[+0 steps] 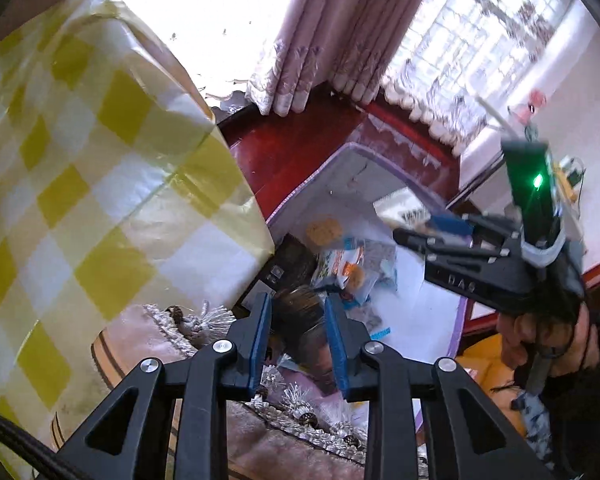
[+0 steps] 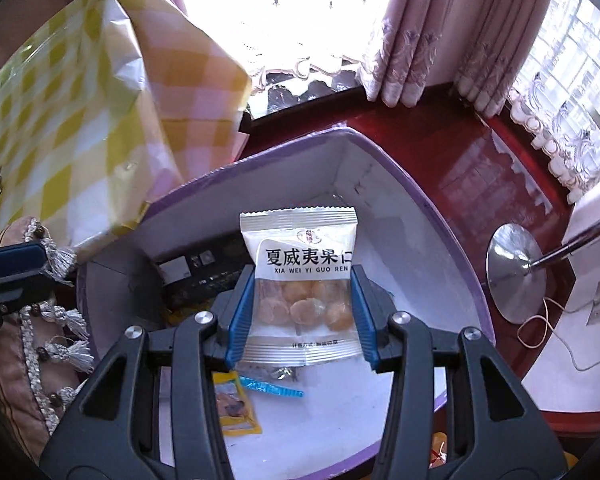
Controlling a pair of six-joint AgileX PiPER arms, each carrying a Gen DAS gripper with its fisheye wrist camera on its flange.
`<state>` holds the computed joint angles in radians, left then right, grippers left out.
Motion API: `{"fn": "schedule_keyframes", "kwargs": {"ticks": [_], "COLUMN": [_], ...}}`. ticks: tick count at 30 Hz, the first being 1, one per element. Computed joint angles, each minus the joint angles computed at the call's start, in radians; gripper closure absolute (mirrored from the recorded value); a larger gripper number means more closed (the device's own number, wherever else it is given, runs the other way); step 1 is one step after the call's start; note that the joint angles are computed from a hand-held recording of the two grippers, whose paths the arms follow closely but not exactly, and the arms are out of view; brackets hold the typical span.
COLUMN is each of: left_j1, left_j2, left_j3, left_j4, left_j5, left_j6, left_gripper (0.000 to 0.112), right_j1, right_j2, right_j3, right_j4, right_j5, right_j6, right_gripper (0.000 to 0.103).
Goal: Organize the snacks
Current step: 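Carry both packs over the white box and open both tools, then move both tools back over the last two packs on the table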
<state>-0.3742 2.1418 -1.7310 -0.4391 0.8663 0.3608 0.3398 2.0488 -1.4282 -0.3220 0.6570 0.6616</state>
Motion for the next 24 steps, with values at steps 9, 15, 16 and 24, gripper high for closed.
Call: {"fn": "schedule_keyframes", "kwargs": {"ticks": [9,15,16,24], "left_j1": [0.055,0.075,0.084,0.167], "left_j2": [-0.033,-0.038,-0.041,-0.070], "left_j3": [0.059,0.068,0.072,0.117], "left_j4": [-0.026,-0.032,-0.030,-0.013], "left_j5": [-0.038,-0.055,-0.056,-0.094], "left_j6": [-0.020,-0.026,-0.028,-0.057], "left_gripper": [0.067,0.063,0.062,0.057], "right_j1": [0.010,0.025,0.028,0.086], "right_j2": [0.024,0.011,0.010,0.044], "right_j3": [-0.029,-0.028,-0.031,-0.133], "right_j4": [0.005,-0.001,0.000,0.018], "right_j5": [0.040,0.041,0.043,0.078], "right_j6": [-0.018,-0.008,-0.008,-0.023], "right_gripper": [0.036,0.034,0.034,0.034]}}
